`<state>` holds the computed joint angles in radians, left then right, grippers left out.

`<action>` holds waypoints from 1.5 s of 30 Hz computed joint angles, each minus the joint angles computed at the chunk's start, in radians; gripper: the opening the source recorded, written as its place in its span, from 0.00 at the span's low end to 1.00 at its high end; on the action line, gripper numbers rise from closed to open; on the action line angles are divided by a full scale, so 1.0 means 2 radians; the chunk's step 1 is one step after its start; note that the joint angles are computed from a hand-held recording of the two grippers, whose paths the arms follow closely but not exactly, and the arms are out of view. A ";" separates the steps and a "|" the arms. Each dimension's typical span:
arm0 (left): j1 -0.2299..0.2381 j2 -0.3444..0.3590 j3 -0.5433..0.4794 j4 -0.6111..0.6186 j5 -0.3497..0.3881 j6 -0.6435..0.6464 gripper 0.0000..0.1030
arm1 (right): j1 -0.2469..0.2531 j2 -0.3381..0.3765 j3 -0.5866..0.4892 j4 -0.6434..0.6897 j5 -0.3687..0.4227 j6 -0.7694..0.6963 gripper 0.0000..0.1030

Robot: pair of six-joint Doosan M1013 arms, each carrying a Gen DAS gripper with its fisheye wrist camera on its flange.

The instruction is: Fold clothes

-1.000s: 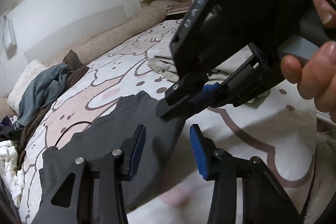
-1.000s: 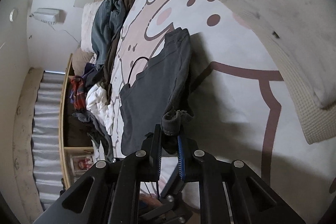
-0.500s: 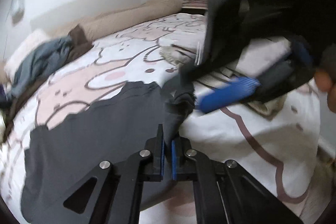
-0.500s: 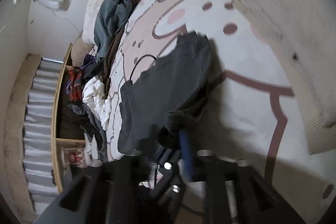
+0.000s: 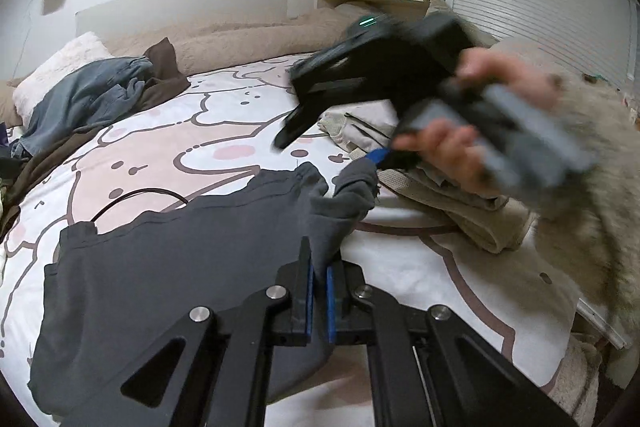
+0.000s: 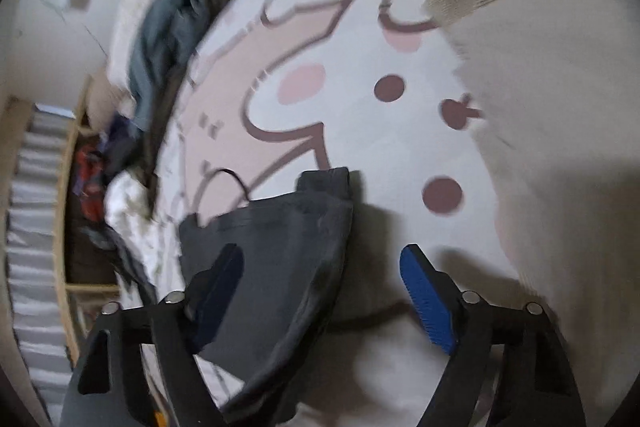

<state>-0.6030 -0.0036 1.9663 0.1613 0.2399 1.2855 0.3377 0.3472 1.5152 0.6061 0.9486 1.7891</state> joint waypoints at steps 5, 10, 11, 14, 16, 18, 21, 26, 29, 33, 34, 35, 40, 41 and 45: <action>0.007 0.003 -0.002 -0.052 -0.001 0.045 0.05 | 0.001 0.039 -0.037 -0.009 0.042 -0.030 0.64; 0.015 0.004 -0.003 -0.101 0.000 0.078 0.05 | -0.005 0.050 -0.045 0.025 0.058 -0.075 0.46; 0.016 0.003 -0.002 -0.112 0.000 0.084 0.05 | -0.006 0.052 -0.047 0.030 0.063 -0.080 0.34; 0.020 0.001 -0.003 -0.119 0.005 0.076 0.05 | -0.006 0.052 -0.048 0.038 0.072 -0.090 0.15; 0.022 -0.003 -0.003 -0.109 0.010 0.057 0.05 | -0.002 0.045 -0.047 0.027 0.061 -0.088 0.13; 0.025 -0.011 0.000 -0.106 0.008 0.044 0.05 | 0.002 0.039 -0.048 0.016 0.053 -0.080 0.12; 0.021 -0.032 0.013 0.001 -0.005 -0.065 0.05 | 0.012 0.036 -0.063 -0.010 0.054 -0.052 0.12; 0.015 -0.058 0.030 0.218 0.028 -0.287 0.05 | 0.039 0.051 -0.107 -0.040 0.073 -0.029 0.12; 0.021 -0.068 0.039 0.235 0.059 -0.321 0.05 | 0.058 0.069 -0.141 -0.052 0.088 -0.025 0.12; 0.038 -0.077 0.052 0.228 0.080 -0.345 0.05 | 0.085 0.095 -0.183 -0.069 0.110 -0.022 0.12; 0.043 -0.080 0.056 0.225 0.084 -0.349 0.05 | 0.090 0.100 -0.190 -0.073 0.113 -0.021 0.12; 0.048 -0.083 0.060 0.221 0.087 -0.354 0.05 | 0.095 0.104 -0.198 -0.078 0.115 -0.018 0.12; 0.071 -0.086 0.071 0.194 0.096 -0.351 0.05 | 0.120 0.130 -0.235 -0.108 0.125 0.005 0.08; 0.076 -0.086 0.073 0.186 0.096 -0.347 0.05 | 0.124 0.135 -0.241 -0.114 0.125 0.010 0.08; 0.088 -0.085 0.079 0.163 0.099 -0.330 0.05 | 0.131 0.140 -0.244 -0.125 0.109 0.020 0.08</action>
